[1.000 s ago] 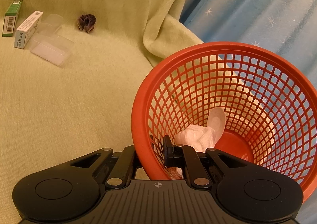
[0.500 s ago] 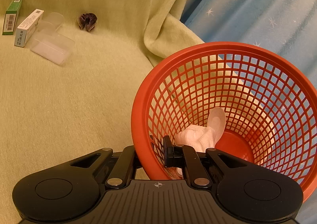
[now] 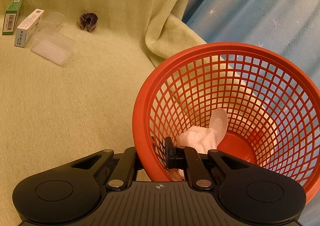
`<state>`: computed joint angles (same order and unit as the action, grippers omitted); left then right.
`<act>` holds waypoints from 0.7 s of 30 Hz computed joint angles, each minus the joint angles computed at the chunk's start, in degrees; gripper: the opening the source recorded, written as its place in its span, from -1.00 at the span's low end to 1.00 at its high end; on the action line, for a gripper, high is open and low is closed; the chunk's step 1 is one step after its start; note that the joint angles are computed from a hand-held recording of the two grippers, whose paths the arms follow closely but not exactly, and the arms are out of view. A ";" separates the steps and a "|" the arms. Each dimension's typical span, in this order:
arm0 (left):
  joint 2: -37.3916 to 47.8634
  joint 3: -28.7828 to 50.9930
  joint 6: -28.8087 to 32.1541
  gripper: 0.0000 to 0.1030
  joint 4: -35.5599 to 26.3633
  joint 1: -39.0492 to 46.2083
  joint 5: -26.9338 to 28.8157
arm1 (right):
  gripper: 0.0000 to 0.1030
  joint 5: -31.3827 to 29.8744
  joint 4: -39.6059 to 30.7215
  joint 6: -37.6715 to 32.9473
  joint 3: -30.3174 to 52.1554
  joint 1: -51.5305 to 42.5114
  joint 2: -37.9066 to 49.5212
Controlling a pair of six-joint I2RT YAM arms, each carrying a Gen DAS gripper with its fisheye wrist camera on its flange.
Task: Organize objects
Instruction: 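Lower the left gripper to the crumpled white tissue and grasp it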
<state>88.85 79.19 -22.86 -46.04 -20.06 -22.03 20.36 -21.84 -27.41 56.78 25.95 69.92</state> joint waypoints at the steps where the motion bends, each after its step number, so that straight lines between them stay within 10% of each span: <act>1: -0.27 0.27 0.04 -0.65 -0.40 -0.28 -0.17 | -0.90 0.07 0.04 -0.02 0.05 0.09 0.13; 21: -0.68 5.82 -0.94 -0.65 -4.34 -4.52 -1.78 | -0.90 0.06 0.25 0.75 0.31 0.34 0.50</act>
